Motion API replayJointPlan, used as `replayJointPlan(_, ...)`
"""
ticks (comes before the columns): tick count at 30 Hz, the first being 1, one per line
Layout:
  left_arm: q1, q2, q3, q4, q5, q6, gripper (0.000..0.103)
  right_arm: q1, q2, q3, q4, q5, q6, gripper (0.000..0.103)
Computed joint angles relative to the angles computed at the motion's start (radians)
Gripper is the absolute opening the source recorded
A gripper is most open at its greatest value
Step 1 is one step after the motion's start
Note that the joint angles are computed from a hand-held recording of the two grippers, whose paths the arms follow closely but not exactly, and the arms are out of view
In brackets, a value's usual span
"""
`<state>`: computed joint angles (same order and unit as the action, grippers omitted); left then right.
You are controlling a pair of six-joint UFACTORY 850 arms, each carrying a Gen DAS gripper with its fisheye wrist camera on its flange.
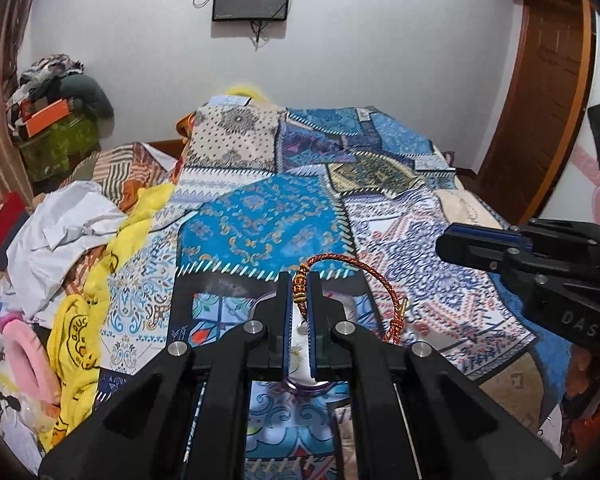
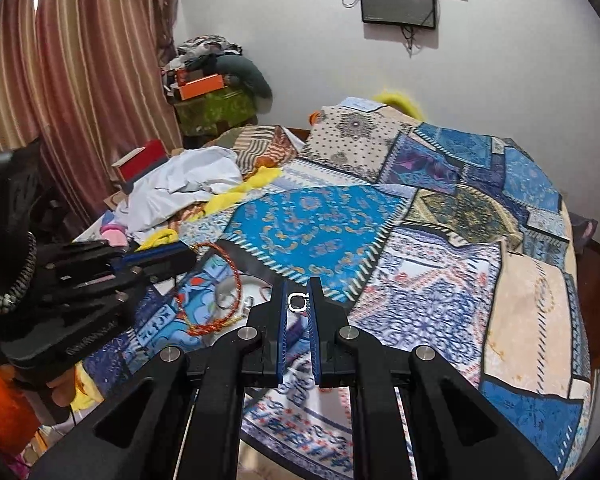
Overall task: Organize jewelry
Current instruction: 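Carry the bracelet and ring with both grippers over the heart tin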
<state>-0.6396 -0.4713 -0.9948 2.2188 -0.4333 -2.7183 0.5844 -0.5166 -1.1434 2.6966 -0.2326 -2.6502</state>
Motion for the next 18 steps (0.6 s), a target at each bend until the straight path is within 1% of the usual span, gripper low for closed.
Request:
replayJointPlan(5,0.018,-0.038,-0.015,0.003,0.032,-0.008,0.005,0.011,-0.037,-0.036,-0.145,-0.001,0.139,0.008)
replayJointPlan(8,0.029,-0.062,-0.025,0.025,0.051,-0.032,0.005,0.017,-0.067,-0.064,-0.262,0.005,0.254,0.008)
replayJointPlan(11,0.039,-0.086,-0.039,0.052,0.072,-0.059,0.005,0.02,-0.095,-0.087,-0.389,0.008,0.376,0.009)
replayJointPlan(13,0.045,-0.102,-0.05,0.075,0.085,-0.08,0.005,0.02,-0.118,-0.108,-0.505,0.009,0.489,0.008)
replayJointPlan(16,0.052,-0.119,-0.062,0.096,0.095,-0.099,0.005,0.021,-0.145,-0.132,-0.61,0.021,0.589,0.009)
replayJointPlan(18,0.056,-0.128,-0.069,0.108,0.102,-0.112,0.005,0.019,-0.163,-0.149,-0.72,0.019,0.702,0.009)
